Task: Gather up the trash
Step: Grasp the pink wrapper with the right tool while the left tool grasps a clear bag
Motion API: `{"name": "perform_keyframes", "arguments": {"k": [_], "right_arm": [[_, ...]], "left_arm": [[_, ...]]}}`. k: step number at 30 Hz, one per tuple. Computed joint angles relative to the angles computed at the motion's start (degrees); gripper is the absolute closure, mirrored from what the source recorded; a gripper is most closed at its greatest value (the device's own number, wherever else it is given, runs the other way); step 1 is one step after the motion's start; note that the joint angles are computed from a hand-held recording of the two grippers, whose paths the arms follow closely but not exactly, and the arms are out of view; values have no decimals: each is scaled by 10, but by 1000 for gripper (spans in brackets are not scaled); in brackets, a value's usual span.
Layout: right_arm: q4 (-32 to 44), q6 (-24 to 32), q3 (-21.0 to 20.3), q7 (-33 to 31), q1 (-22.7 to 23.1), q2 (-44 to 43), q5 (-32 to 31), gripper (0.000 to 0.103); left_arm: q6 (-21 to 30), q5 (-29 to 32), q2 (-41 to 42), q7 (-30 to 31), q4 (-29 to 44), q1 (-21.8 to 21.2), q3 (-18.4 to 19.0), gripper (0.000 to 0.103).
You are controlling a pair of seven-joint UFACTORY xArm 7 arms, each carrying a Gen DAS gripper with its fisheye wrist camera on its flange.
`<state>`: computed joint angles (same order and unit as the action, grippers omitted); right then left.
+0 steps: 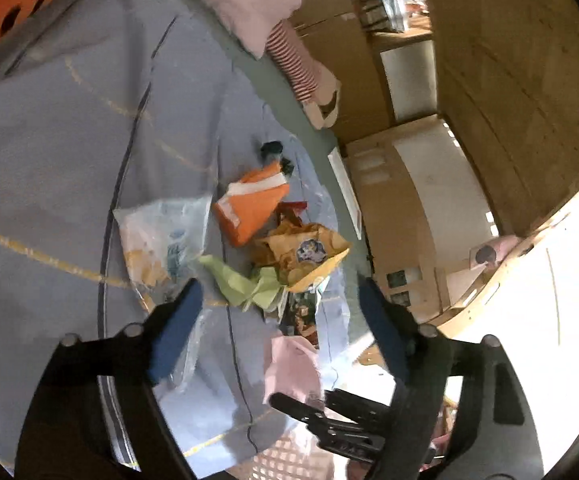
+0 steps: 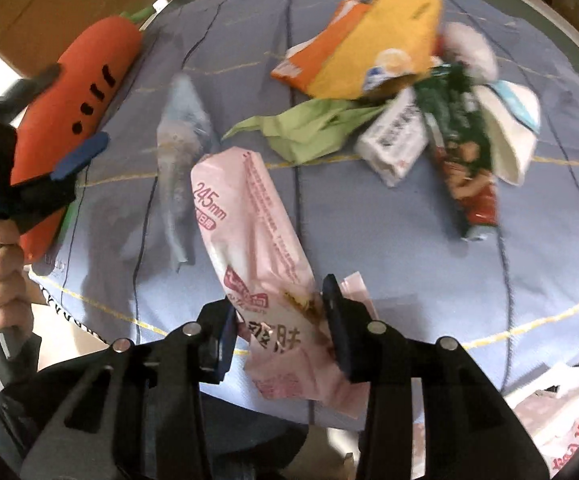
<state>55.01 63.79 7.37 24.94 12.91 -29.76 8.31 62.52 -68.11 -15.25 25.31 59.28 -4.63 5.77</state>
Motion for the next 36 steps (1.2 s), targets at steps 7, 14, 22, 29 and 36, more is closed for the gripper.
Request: {"name": "perform_keyframes", "arguments": {"k": [7, 14, 22, 29, 36], "right_arm": [[-10, -2, -2, 9, -11, -16, -12, 63], [-20, -15, -1, 13, -9, -21, -10, 63], [-24, -10, 5, 16, -12, -33, -26, 63], [-29, -12, 12, 30, -16, -58, -42, 63], [-27, -2, 21, 36, -22, -110, -66, 63]], "left_arm": [[-119, 228, 20, -167, 11, 1, -55, 11], [-118, 350, 92, -228, 51, -36, -91, 11], [-183, 510, 89, -244, 36, -78, -122, 59], [-200, 513, 37, -247, -1, -74, -107, 72], [-236, 747, -120, -368, -79, -27, -179, 72]]}}
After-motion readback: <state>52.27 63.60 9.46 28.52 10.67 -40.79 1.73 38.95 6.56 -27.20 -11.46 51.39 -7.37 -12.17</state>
